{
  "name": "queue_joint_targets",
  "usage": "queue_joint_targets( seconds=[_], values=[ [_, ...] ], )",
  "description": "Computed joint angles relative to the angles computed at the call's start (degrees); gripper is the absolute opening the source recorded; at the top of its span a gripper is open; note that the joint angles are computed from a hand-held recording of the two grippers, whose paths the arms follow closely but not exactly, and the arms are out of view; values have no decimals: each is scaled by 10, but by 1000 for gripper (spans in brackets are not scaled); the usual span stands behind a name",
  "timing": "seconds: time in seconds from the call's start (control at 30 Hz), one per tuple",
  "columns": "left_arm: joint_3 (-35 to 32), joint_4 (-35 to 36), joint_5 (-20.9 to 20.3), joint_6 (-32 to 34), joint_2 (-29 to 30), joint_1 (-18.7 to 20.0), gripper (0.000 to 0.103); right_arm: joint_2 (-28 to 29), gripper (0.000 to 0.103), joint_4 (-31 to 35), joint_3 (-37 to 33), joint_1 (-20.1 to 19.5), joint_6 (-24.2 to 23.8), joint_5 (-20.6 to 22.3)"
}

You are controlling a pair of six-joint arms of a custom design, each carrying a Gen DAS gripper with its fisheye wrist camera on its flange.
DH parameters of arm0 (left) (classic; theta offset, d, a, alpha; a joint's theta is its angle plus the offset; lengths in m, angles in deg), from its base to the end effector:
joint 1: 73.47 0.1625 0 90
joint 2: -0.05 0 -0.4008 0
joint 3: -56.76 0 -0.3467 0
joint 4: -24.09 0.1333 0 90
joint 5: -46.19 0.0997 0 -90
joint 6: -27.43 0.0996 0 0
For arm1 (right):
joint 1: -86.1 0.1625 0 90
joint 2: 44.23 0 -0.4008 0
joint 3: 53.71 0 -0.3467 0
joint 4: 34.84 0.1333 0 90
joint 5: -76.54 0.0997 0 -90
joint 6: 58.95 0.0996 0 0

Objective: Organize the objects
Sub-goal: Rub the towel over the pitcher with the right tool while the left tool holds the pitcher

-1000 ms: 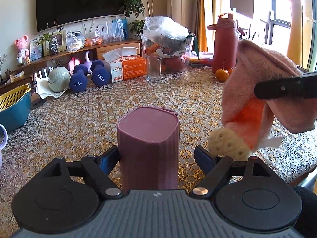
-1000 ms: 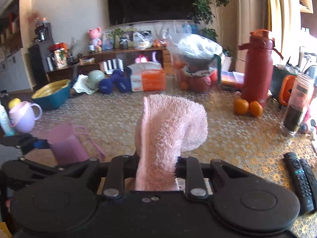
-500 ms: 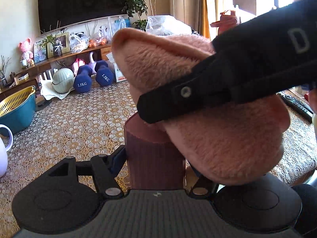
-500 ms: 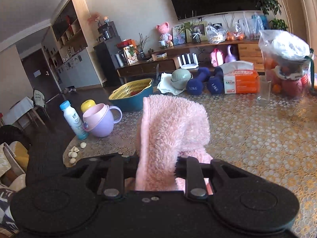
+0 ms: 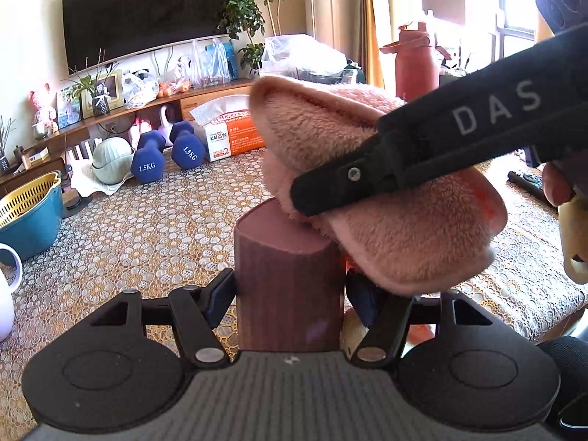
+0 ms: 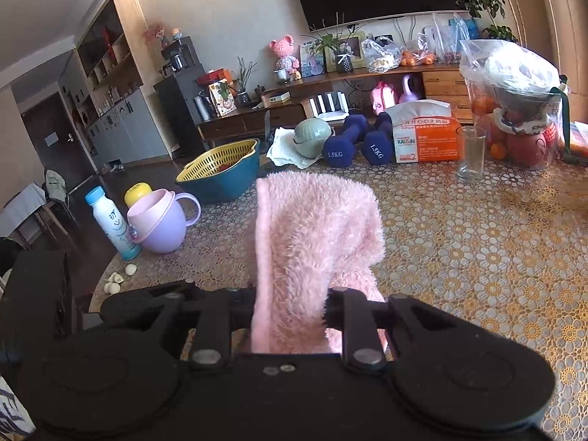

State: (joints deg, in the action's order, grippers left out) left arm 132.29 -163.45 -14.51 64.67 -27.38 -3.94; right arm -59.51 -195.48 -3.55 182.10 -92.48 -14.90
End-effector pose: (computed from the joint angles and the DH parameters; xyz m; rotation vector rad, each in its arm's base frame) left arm -0.0806 -0.7364 0.1083 0.8860 2.1937 -0.9803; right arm 0.2148 -0.7920 0.0473 0.9490 -2.6752 0.8809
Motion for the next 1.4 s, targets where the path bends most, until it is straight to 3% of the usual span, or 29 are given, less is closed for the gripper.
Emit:
queue_joint_targets(
  seconds=[0.27, 0.37, 0.43, 0.5, 0.67, 0.77, 1.0, 1.27, 1.4],
  values=[
    [2, 7, -4, -8, -5, 2, 65, 0, 21, -22, -6, -5, 25, -46],
    [6, 11, -6, -14, -8, 3, 65, 9, 21, -29, -16, -1, 18, -103],
    [6, 14, -7, -17, -9, 4, 65, 5, 21, -33, -9, -3, 20, -118],
    [7, 13, -8, -19, -10, 5, 65, -6, 21, -40, 10, -5, 27, -108],
    [8, 14, -9, -20, -10, 5, 65, -42, 22, -22, 55, -5, 9, -17],
    [8, 18, -10, -25, -12, 6, 65, -42, 22, -2, 53, -1, 8, 12],
    [9, 19, -15, -23, -14, 7, 64, -23, 22, 19, 32, -1, 17, 9],
    [7, 31, -14, -31, -16, 7, 64, -21, 22, 4, 24, -8, 40, -29],
    [13, 39, -16, -29, -24, 7, 65, -9, 22, -15, 16, 2, 12, -110]
  ],
)
